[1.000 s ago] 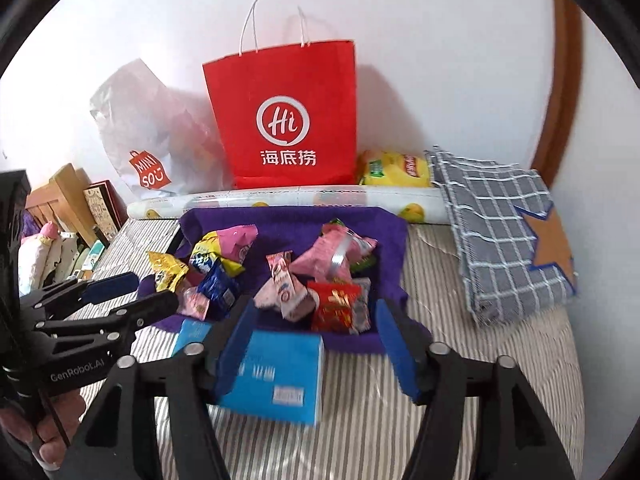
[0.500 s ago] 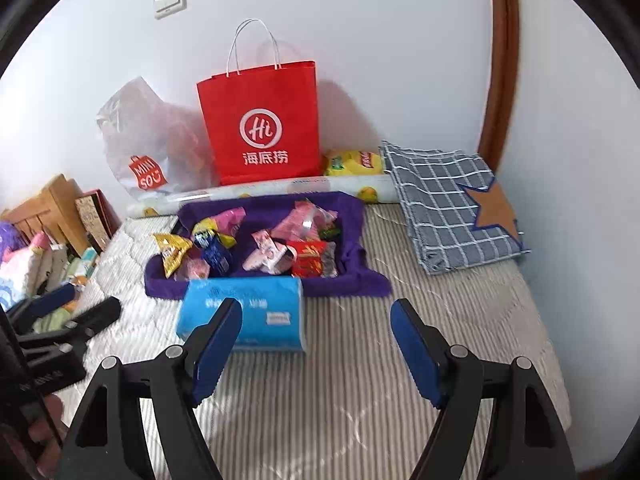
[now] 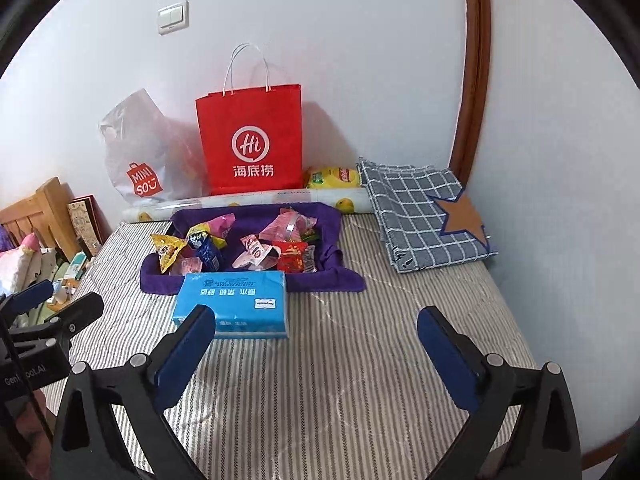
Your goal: Organize snacks
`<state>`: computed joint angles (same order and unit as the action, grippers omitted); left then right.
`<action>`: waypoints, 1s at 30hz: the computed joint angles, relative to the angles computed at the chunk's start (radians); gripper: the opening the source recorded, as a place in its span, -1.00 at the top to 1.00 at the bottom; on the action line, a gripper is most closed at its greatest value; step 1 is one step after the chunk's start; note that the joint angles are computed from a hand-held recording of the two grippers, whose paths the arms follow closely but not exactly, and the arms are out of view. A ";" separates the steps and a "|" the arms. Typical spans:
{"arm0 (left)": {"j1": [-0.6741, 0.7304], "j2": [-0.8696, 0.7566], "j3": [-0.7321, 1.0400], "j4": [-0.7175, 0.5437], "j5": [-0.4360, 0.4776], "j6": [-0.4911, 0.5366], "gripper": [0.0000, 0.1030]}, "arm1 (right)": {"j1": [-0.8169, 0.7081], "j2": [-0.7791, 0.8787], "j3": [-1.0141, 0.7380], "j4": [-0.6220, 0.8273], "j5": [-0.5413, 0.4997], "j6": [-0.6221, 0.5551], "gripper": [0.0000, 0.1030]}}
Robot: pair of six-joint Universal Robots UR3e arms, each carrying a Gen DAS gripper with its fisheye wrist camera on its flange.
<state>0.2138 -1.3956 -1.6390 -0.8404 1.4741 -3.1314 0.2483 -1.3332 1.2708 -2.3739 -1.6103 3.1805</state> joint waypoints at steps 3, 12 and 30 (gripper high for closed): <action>-0.014 0.008 -0.005 -0.002 0.011 0.009 -0.96 | -0.007 -0.021 0.024 -0.019 0.007 0.005 -1.00; -0.014 0.034 -0.036 0.014 0.020 -0.005 -0.96 | -0.017 -0.048 0.075 -0.047 0.004 -0.002 -1.00; -0.037 0.061 -0.078 0.040 0.059 -0.010 -0.96 | -0.023 -0.095 0.151 -0.101 0.008 -0.011 -1.00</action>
